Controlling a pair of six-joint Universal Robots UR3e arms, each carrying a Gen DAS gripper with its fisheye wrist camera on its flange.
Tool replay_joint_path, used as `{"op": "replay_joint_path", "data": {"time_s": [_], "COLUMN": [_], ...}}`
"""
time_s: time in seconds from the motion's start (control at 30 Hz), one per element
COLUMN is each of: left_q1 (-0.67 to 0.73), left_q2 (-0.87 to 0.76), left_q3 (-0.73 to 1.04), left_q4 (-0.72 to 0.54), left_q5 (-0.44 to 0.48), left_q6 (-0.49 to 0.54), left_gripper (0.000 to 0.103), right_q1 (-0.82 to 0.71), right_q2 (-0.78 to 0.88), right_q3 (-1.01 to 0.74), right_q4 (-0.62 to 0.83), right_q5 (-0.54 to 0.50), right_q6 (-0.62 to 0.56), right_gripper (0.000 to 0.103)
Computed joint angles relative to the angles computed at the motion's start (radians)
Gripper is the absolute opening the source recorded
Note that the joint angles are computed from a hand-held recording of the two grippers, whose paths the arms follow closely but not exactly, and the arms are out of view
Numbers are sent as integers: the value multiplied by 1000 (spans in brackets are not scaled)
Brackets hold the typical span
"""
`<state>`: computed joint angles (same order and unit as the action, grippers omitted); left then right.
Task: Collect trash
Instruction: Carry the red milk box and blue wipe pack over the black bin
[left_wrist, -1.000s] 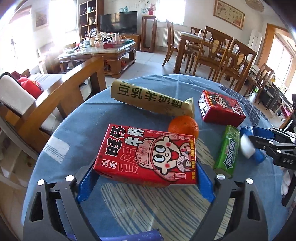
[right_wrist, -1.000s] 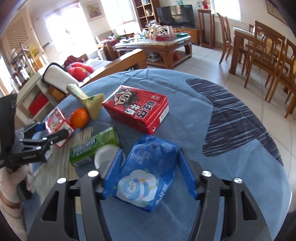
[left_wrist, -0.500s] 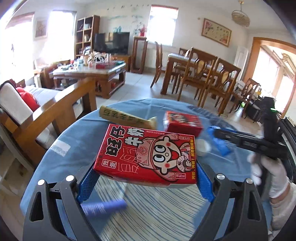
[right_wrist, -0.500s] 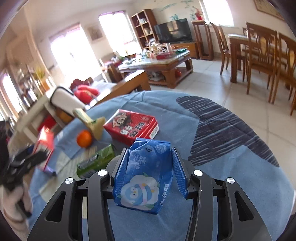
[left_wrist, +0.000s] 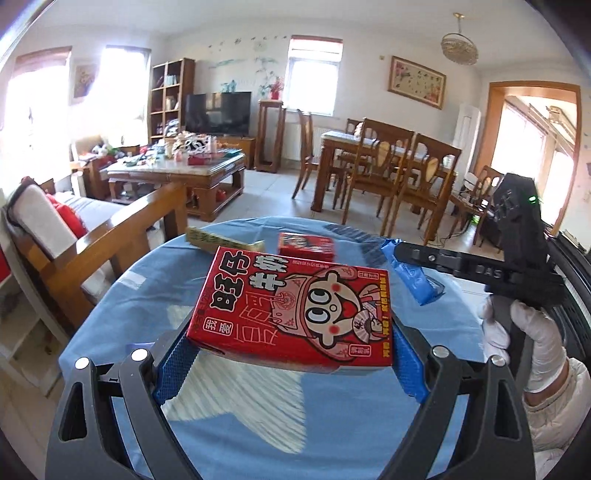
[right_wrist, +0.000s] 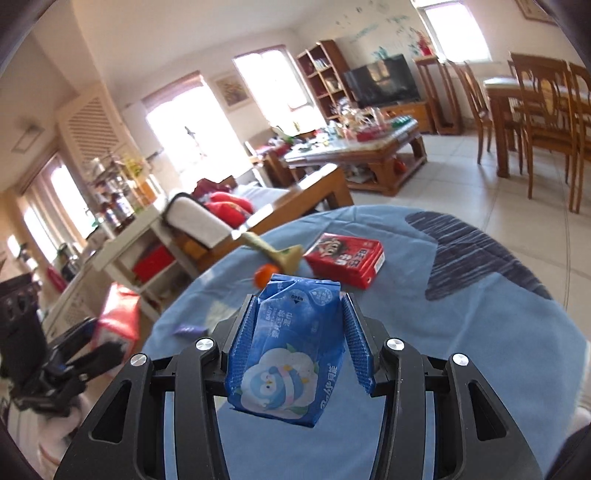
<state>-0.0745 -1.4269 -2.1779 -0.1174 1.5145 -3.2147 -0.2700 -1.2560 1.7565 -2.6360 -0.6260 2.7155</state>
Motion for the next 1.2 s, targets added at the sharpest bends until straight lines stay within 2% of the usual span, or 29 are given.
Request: {"op": "replay_joint_path", "data": {"time_s": [0.13,0.3,0.5,0.57,0.7,0.9,1.2], "left_q1": [-104,-239,-375,-412,-483,-572,-671], "left_q2": [-58,-164,-311,-360,-481,-693,-1033], "left_q3": [51,153,284,334,470,752,1278], "left_q4": [17,31,49,48,25,-51,-272], "left_q5": [48,107,144,150,147,128,47], "left_q6": [-28,-48,-70,-72,-62,-40,8], "left_gripper": [89,89,89,89,89,89,89], "right_q1": [-140,-395,-679,-767,-930,-1095,-1226], "right_q2": [-241,-517,-646,-646,-613,-487,-262], "right_q3": [165,230,163,126,71,9,-84], "right_q4": [188,692,1240,1385,1575,1627,1511], "right_q5": [71,144,145,133,102,65,50], "right_q6": [-194,-568,-994,-1119,-1307,-1401,-1346], "right_gripper": [47,47,47,47,47,47,47]}}
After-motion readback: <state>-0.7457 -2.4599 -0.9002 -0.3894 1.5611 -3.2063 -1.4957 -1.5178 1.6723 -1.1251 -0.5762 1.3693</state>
